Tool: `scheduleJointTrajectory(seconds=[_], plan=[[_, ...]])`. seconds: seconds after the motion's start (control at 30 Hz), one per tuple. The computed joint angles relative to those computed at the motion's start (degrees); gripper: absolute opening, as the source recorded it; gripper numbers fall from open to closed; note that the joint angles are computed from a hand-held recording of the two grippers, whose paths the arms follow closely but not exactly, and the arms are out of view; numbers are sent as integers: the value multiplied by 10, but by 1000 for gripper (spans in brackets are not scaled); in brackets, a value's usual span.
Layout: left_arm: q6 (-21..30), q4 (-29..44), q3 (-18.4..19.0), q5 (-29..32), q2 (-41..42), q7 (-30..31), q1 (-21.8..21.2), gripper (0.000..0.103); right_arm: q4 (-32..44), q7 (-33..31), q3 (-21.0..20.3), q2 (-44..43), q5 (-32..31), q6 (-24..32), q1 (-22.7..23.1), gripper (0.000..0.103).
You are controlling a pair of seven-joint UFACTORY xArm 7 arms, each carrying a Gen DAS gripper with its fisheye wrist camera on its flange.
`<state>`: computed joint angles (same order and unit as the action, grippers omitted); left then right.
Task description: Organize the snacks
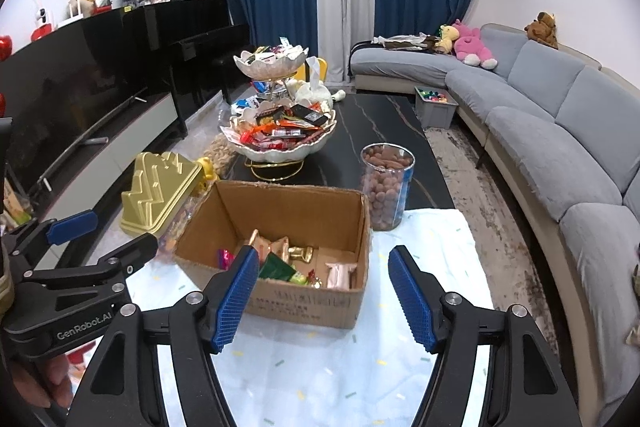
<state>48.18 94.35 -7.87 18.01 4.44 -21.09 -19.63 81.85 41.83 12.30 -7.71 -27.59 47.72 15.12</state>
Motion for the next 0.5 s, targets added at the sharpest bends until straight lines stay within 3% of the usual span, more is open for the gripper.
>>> scheduleJointTrajectory(seconds=[0.13, 0.27, 0.5], plan=[[0, -29, -4, 10, -28, -9, -1, 89, -21, 10, 5, -25, 0, 2, 0, 68], [-2, -59, -12, 23, -58, -23, 2, 95, -37, 25, 15, -46, -4, 13, -6, 76], [-8, -113, -30, 29, -108, -40, 14, 102, -58, 27, 29, -78, 6, 30, -12, 77]])
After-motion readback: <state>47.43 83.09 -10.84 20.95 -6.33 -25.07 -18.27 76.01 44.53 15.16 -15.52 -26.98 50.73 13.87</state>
